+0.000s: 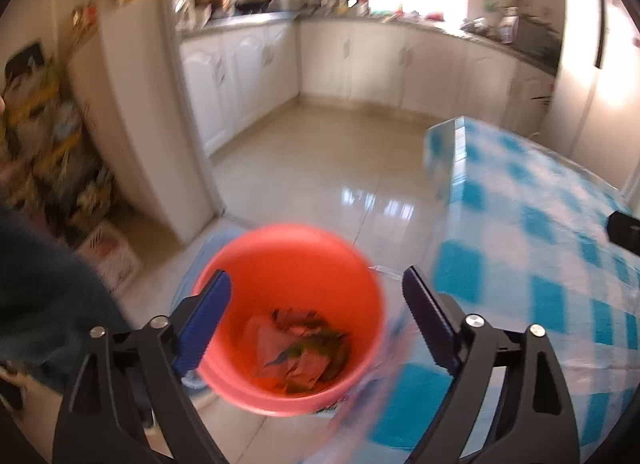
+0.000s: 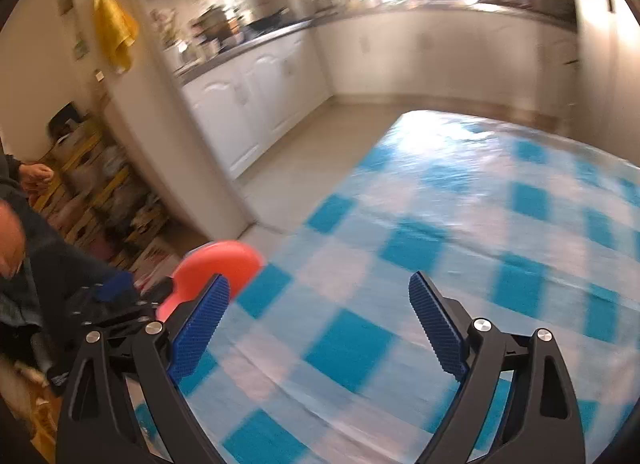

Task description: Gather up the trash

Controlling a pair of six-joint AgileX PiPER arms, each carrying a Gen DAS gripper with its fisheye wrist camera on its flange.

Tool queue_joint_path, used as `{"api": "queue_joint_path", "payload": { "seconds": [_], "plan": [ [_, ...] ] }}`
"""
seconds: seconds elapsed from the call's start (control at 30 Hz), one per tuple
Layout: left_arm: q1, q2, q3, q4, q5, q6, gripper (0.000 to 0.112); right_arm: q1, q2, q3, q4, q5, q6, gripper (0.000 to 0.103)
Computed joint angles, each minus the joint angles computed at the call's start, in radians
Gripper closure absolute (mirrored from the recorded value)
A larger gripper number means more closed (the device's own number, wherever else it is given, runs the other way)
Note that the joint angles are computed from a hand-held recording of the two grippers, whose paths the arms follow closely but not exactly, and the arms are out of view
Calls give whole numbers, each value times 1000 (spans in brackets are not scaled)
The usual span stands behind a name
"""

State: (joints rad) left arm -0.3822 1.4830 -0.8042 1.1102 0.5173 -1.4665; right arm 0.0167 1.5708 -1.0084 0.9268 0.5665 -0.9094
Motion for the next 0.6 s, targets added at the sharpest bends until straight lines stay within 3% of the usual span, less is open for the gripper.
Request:
{"api": "queue_joint_path", "payload": {
  "seconds": [0.1,0.37,0.53,0.6],
  "plan": [
    [-140,-9,-60,26,69,-13,21,-76,-106,82,4,-39,-12,13],
    [-416,63,-267,5,154,32,16,-375,-377,206,-50,-48,-7,11],
    [-541,115,-401,17,233,44,15,-623,-511,224,41,41,-134,10],
    [-597,132,-453,32,288,46,14,-755,-557,220,108,128,-202,10]
  ]
}}
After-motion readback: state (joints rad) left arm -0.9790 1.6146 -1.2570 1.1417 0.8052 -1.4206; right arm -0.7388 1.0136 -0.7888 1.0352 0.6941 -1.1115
